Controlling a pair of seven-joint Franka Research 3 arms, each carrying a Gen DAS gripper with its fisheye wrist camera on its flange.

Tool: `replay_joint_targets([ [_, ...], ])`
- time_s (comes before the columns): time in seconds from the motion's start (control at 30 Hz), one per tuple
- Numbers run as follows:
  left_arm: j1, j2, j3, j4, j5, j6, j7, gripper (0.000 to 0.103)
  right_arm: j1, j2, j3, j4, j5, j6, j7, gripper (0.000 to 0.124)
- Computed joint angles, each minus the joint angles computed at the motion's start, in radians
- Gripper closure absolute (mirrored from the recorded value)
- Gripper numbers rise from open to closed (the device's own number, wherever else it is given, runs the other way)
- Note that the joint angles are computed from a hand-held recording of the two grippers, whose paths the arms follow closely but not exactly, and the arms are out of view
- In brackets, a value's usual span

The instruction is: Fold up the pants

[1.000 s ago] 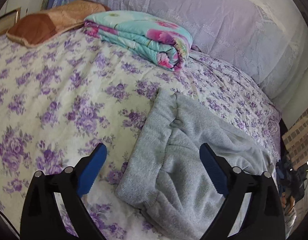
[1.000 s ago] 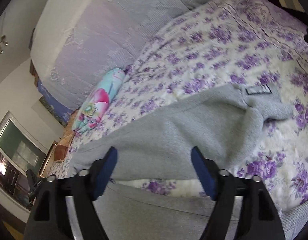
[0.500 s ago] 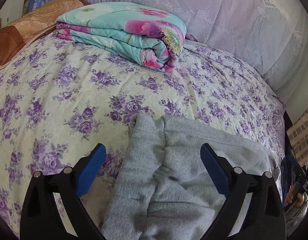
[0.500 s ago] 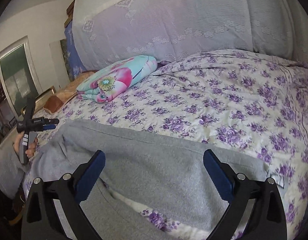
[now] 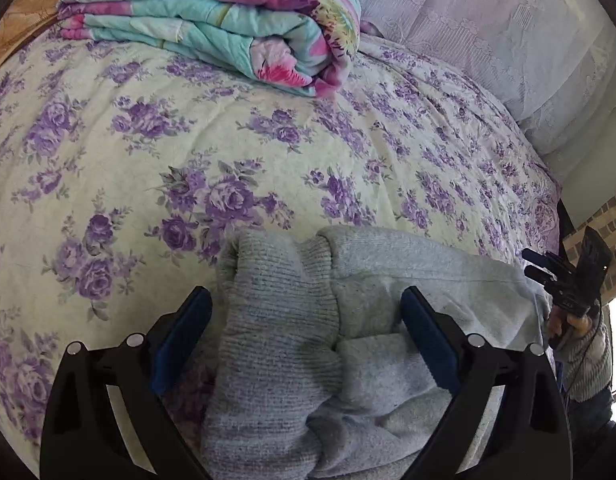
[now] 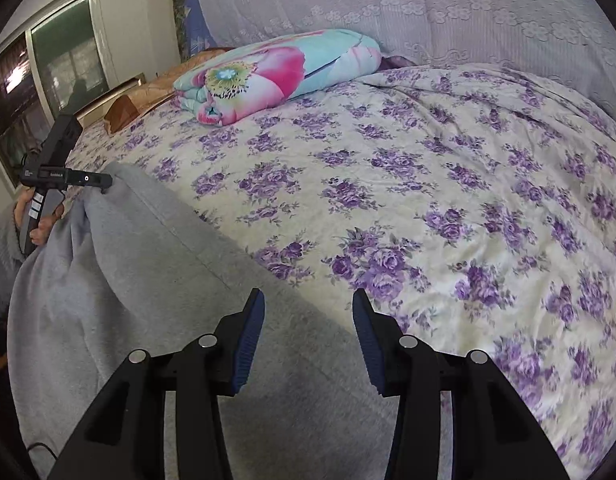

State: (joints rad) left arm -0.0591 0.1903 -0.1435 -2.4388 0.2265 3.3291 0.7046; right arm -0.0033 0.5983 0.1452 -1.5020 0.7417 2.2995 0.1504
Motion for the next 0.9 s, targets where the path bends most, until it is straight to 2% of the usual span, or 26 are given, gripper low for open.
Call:
replay_joint_targets([
  [0.1, 0.114, 0.015, -0.097, -0.003, 0.063, 0.037, -0.038, 0.010, 0.021, 0.071, -0.019, 0.104, -0.087, -0.096, 0.036, 0.076],
  [0.17, 0.164, 0.024, -0.132, -0.005, 0.111, 0.061, -0.074, 0.010, 0.025, 0.092, -0.021, 0.132, -0.126, -0.137, 0.040, 0.075],
  [0.27, 0.172, 0.035, -0.123, -0.005, 0.148, 0.094, -0.113, 0.010, 0.026, 0.090, -0.019, 0.117, -0.144, -0.144, 0.032, 0.076],
  [0.3, 0.167, 0.036, -0.115, -0.006, 0.155, 0.102, -0.123, 0.010, 0.028, 0.072, -0.017, 0.085, -0.141, -0.116, 0.017, 0.079],
  [0.37, 0.133, 0.031, -0.081, -0.008, 0.145, 0.110, -0.123, 0.012, 0.025, 0.017, -0.009, 0.002, -0.125, -0.057, -0.029, 0.098],
  [0.4, 0.102, 0.025, -0.053, -0.010, 0.129, 0.104, -0.115, 0.019, 0.026, -0.023, -0.005, -0.057, -0.110, -0.005, -0.061, 0.104],
  [0.43, 0.106, 0.019, -0.061, -0.009, 0.116, 0.091, -0.102, 0.036, 0.026, -0.052, -0.004, -0.096, -0.098, 0.021, -0.076, 0.110],
  [0.47, 0.144, 0.022, -0.088, -0.001, 0.173, 0.089, -0.137, 0.043, 0.022, -0.084, -0.001, -0.134, -0.079, 0.037, -0.092, 0.112],
  [0.5, 0.150, 0.021, -0.089, 0.005, 0.210, 0.084, -0.159, 0.048, 0.022, -0.111, -0.002, -0.165, -0.062, 0.057, -0.105, 0.112],
  [0.53, 0.120, 0.011, -0.070, 0.006, 0.176, 0.067, -0.125, 0.052, 0.020, -0.146, 0.000, -0.208, -0.038, 0.084, -0.124, 0.112],
  [0.57, 0.063, 0.000, -0.024, 0.005, 0.142, 0.051, -0.095, 0.055, 0.018, -0.174, -0.001, -0.239, -0.015, 0.102, -0.141, 0.112],
  [0.63, 0.006, -0.019, 0.019, -0.001, 0.099, 0.041, -0.052, 0.062, 0.020, -0.224, -0.004, -0.295, 0.033, 0.142, -0.170, 0.113],
  [0.73, -0.079, -0.062, 0.079, -0.030, 0.010, 0.051, 0.027, 0.066, 0.019, -0.300, -0.012, -0.361, 0.112, 0.160, -0.223, 0.113],
  [0.83, -0.144, -0.113, 0.110, -0.071, -0.116, 0.069, 0.137, 0.068, 0.019, -0.395, -0.028, -0.445, 0.213, 0.153, -0.308, 0.113],
  [0.9, -0.171, -0.147, 0.106, -0.101, -0.211, 0.091, 0.218, 0.069, 0.023, -0.476, -0.048, -0.521, 0.287, 0.144, -0.380, 0.113],
])
